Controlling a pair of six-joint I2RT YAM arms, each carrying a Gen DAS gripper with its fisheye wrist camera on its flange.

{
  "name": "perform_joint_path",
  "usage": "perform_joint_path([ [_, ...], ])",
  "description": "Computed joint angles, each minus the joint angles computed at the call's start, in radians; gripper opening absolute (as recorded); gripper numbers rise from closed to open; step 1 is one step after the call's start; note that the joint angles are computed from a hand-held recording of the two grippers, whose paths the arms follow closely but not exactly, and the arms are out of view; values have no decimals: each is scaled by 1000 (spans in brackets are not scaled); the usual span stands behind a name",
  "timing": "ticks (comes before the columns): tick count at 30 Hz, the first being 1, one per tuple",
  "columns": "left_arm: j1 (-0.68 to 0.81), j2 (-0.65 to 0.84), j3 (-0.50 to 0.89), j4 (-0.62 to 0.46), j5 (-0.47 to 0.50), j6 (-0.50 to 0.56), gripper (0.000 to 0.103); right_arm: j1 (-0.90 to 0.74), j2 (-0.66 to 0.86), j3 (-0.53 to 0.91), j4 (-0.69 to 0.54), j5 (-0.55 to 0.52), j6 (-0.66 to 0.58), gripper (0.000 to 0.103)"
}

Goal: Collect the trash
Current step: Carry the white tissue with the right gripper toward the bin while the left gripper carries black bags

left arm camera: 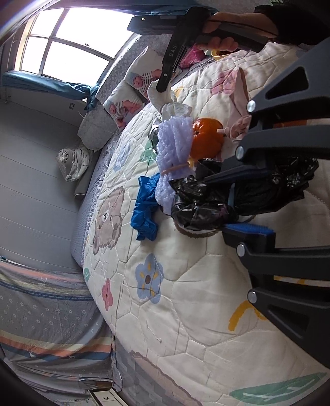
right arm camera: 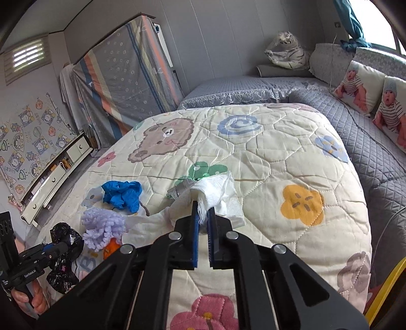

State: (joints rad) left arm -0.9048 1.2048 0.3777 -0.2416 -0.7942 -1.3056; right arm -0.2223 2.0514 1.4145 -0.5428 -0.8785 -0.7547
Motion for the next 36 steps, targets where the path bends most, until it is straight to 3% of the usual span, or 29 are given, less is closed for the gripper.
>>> perform_joint_path([
  [6,-113,-55,30,-174,-114,-148,26,-43,-88,-47,13,-64,-1,4],
  [17,-309,46,260,-736,-321,-599,26,-147,-193,-66,-116,-190,-115,4],
  [20,-341,83,322,-838,-352,-663,26,-182,-209,-62,-164,-217,-159,4],
  [27,-349,140,427,-898,-389,-644,26,-268,-188,4,-297,-267,-257,4],
  [36,-310,146,496,-738,-423,-385,26,-377,-137,105,-445,-315,-378,4],
])
